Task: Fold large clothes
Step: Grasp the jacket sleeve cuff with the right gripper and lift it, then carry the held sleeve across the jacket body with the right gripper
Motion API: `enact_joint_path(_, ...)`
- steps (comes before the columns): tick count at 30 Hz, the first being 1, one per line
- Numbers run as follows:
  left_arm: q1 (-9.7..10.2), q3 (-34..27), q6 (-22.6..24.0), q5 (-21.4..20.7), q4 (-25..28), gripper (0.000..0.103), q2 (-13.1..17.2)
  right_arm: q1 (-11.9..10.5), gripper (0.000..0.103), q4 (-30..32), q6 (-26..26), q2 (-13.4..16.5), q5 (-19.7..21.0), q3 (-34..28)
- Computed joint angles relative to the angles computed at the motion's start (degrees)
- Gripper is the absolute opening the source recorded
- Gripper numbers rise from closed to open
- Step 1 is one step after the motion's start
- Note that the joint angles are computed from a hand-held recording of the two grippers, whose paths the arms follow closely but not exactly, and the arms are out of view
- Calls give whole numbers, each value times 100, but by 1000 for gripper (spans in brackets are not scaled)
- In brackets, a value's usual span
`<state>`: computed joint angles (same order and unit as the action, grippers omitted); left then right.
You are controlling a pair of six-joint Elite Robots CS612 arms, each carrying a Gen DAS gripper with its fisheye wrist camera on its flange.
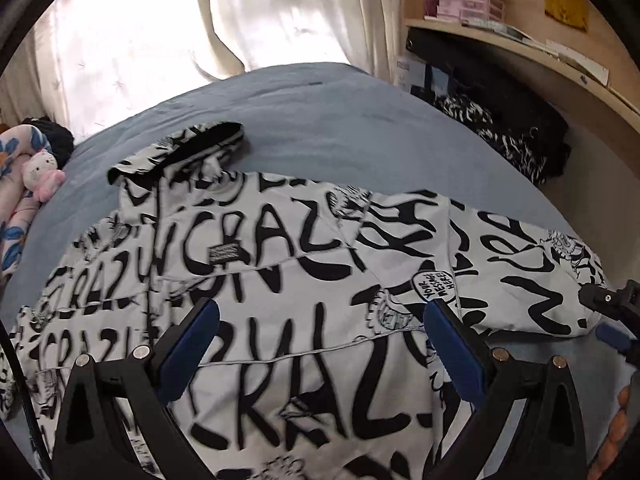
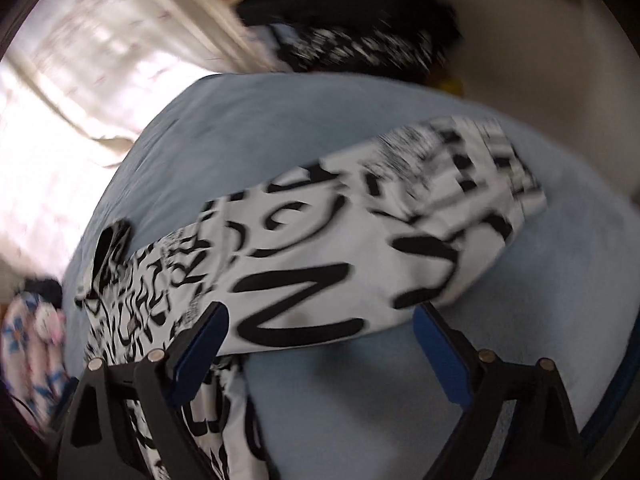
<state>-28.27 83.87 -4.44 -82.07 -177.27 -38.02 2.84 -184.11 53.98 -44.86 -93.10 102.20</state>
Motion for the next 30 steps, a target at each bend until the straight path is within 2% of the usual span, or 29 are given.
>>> enact_joint_path(6,-60,-232,-48,-46,282,101,213,-226,94,-361,934,215,475,138)
enact_joint_path(11,-43,-235,-102,-138,408,101,245,-262,92,-414,1360,384,200,-1)
enact_joint_path(13,-21,-202,-118,-165,439,102,225,-279,74,-399,1366,430,65,-72)
enact_joint_path(14,-4,-181,-129,-190,434,101,211,-296,57,-394,1366,447,77,-94)
enact_joint_path(15,13,-142,-141,-202,414,101,191,-332,36,-491,1335,489,128,-130)
enact_joint_path(17,53,-61,-178,-193,351,101,141,-335,7,-613,1200,506,134,-173)
enact_joint_path(20,134,110,-245,-127,197,101,36,-61,7,-730,464,355,-726,-270)
enact_joint_path(23,243,243,-394,-82,113,101,-55,234,7,-1033,-605,301,-1114,-511)
enact_joint_path(26,375,345,-630,-129,63,101,-131,521,7,-1221,-1764,359,-1051,-860)
enact_joint_path(30,543,439,-881,-146,-23,101,-191,823,7,-935,-3142,594,-523,-1443)
